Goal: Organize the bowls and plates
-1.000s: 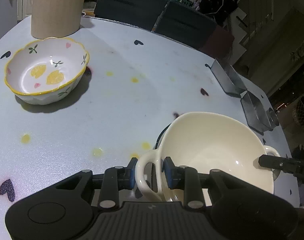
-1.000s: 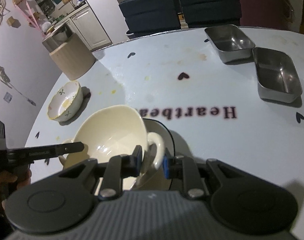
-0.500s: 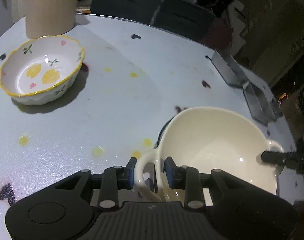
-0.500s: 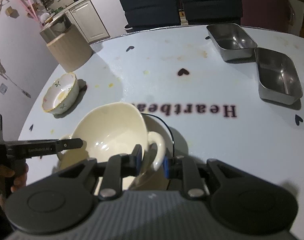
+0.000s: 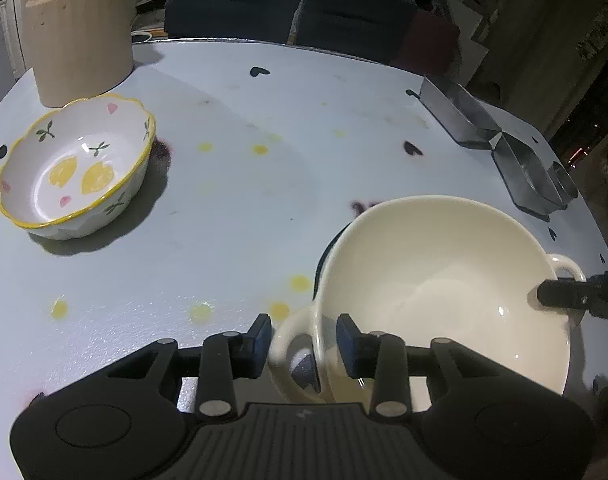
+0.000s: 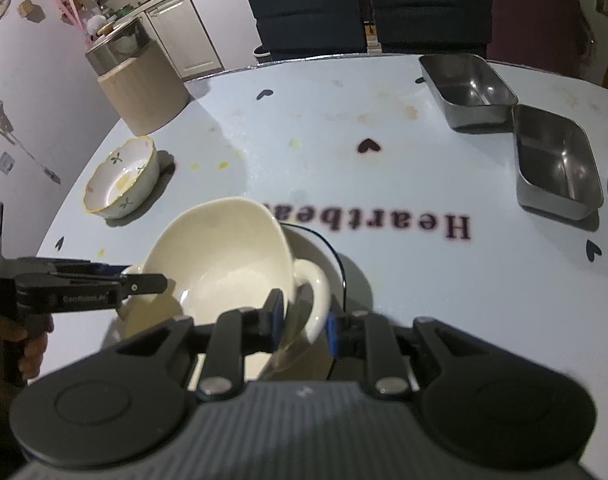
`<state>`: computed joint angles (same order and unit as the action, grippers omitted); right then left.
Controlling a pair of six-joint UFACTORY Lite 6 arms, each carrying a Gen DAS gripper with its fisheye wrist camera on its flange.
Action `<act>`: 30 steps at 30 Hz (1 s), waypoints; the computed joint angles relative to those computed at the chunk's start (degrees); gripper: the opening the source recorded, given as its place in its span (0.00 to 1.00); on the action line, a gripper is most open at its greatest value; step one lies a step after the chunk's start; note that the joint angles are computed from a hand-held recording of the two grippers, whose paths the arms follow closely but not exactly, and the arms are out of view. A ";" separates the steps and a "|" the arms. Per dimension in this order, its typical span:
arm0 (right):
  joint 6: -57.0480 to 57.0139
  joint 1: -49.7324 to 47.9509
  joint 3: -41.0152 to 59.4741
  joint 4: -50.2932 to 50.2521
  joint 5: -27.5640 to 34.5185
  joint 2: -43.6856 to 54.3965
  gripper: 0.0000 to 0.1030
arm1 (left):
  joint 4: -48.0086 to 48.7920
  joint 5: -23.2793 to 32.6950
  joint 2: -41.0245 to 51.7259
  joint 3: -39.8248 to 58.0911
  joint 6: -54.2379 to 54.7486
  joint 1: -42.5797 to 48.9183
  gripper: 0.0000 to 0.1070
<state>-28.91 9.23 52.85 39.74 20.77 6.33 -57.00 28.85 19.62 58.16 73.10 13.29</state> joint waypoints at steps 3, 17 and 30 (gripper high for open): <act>-0.15 -0.21 0.57 0.06 0.46 1.04 0.26 | 0.66 -0.51 -0.02 0.00 -0.88 -0.07 0.43; 4.87 -0.76 2.22 -5.52 0.57 5.05 0.31 | 2.19 -0.61 -0.41 0.31 -1.49 -0.71 0.44; 10.59 0.32 2.65 -10.85 -0.63 6.88 0.35 | 4.06 -0.57 -0.56 0.69 -2.57 -1.44 0.45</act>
